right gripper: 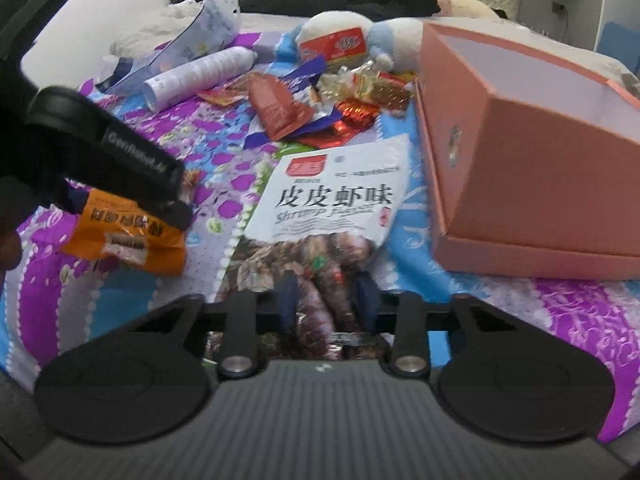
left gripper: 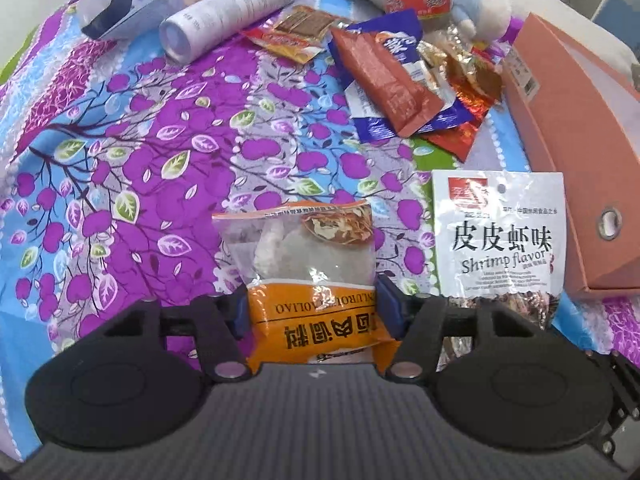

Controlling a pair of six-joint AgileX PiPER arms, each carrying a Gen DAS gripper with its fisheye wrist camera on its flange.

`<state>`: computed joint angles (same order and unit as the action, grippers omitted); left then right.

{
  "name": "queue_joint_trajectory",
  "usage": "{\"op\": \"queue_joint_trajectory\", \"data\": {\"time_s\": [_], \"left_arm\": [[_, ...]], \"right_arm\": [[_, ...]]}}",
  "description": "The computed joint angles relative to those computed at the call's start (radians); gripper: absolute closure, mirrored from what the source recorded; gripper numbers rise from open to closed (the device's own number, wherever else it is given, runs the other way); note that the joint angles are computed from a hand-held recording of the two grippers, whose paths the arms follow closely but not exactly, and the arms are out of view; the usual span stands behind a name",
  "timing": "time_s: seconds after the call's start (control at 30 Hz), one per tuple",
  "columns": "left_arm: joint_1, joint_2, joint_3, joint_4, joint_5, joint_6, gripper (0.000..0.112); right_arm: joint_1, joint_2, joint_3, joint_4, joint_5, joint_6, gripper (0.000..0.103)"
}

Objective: Organize snacks
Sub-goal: 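Carry the orange packet and shrimp bag toward the pink box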

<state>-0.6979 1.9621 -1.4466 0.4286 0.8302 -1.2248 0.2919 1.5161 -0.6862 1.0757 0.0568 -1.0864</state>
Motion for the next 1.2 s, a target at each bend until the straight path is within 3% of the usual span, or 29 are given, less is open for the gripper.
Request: {"op": "queue_joint_trajectory", "data": {"time_s": [0.17, 0.4, 0.67, 0.97, 1.2], "left_arm": [[-0.006, -0.04, 0.036, 0.017, -0.041, -0.006, 0.052], [-0.014, -0.11, 0.076, 0.033, -0.067, -0.03, 0.054], [-0.057, -0.202, 0.054, 0.065, -0.018, -0.056, 0.054], [-0.121, -0.258, -0.054, 0.102, 0.075, -0.041, 0.054], [-0.175, -0.258, -0.149, 0.138, 0.125, -0.059, 0.055]], "right_arm": [[-0.026, -0.015, -0.011, -0.076, 0.043, 0.087, 0.078], [-0.045, -0.06, -0.035, -0.445, 0.072, 0.471, 0.084], [-0.063, -0.149, -0.091, -0.646, 0.177, 0.683, 0.085], [-0.104, -0.278, -0.175, -0.71, 0.307, 0.758, 0.085], [-0.208, -0.346, -0.228, -0.634, 0.401, 0.686, 0.085]]}}
